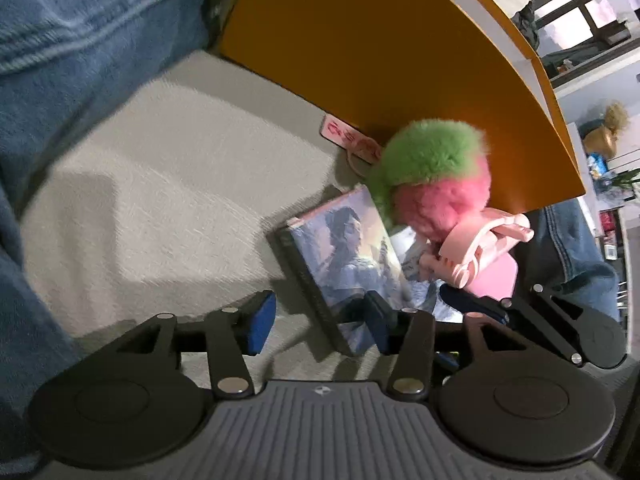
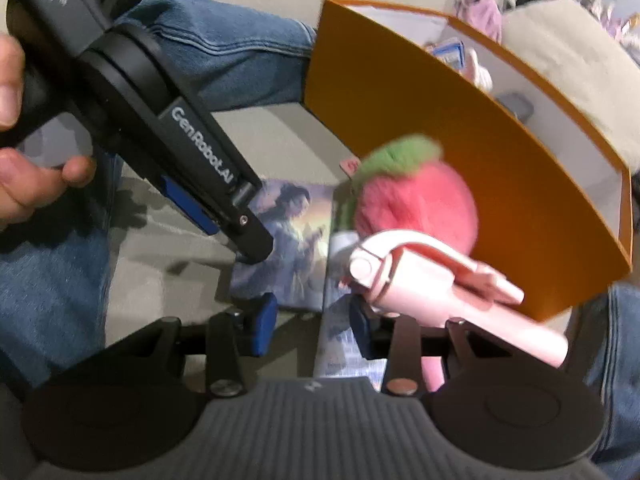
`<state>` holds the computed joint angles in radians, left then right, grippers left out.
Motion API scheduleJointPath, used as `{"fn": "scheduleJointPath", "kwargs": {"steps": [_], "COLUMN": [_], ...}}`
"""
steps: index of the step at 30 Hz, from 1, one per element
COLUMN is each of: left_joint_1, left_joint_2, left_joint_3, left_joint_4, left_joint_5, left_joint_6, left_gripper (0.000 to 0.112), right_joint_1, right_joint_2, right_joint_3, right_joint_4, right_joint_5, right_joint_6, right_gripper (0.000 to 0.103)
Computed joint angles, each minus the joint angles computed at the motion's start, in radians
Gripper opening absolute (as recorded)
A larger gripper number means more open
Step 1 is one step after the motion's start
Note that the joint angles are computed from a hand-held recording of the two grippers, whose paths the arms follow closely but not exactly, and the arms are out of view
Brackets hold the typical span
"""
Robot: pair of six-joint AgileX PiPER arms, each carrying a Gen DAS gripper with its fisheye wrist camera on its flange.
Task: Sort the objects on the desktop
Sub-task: 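Grasp the photo card box with the left gripper, then lift the photo card box upright with the left gripper while right reaches toward pink selfie stick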
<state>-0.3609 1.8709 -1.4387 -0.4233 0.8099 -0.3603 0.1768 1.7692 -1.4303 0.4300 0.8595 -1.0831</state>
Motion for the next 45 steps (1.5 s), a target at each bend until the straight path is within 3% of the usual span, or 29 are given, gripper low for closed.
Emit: {"fn": "scheduleJointPath", "kwargs": {"steps": [3,6,9,13,18,23,27,29,34,40,45], "left_joint_1": [0.008,0.012,-0.005,-0.029,-0.031,-0.025,-0.037,-0.044,0.010,0.017,0.035], "left_joint_2": [0.010,0.023,0.028,-0.003,-0.037,-0.065,-0.064,-0.054,-0.049,-0.032,-0.040], "left_joint_3": [0.003,-0.002,-0.012,0.017,0.043,0.062,0.048,0.055,0.097,0.100,0.118], "left_joint_4": [-0.030,-0.054,-0.023,0.024,0.040,0.028,0.064,0.075,-0.065,-0.118,-0.159], "left_joint_5": [-0.009,-0.011,-0.020,-0.068,-0.093,-0.094,-0.065,-0.069,-0.078,-0.099,-0.122], "left_joint_6": [0.023,0.042,0.029,0.014,0.024,0.054,0.022,0.012,0.116,0.154,0.164], "left_gripper": [0.067,0.076,0.076,0.057,0.044,0.040,0.039,0.048,0.061,0.068,0.049], "right_joint_1": [0.002,-0.032,-0.044,-0.069,-0.088,0.000,0.012,0.012,0.007,-0.002,0.003], "right_joint_2": [-0.024,0.002,0.015,0.016,0.014,0.017,0.030,0.038,0.046,0.056,0.032], "right_joint_3": [0.044,0.003,-0.009,-0.003,-0.001,0.007,-0.011,-0.024,-0.040,-0.043,-0.021], "right_joint_4": [-0.090,-0.074,-0.073,-0.025,0.026,-0.113,-0.170,-0.174,-0.136,-0.078,-0.126], "right_joint_5": [-0.091,-0.056,-0.054,-0.053,-0.022,-0.128,-0.153,-0.148,-0.128,-0.101,-0.136], "right_joint_6": [0.055,0.085,0.111,0.066,0.029,0.138,0.221,0.254,0.254,0.223,0.282], "right_gripper": [0.045,0.045,0.043,0.043,0.043,0.042,0.038,0.035,0.033,0.033,0.032]}}
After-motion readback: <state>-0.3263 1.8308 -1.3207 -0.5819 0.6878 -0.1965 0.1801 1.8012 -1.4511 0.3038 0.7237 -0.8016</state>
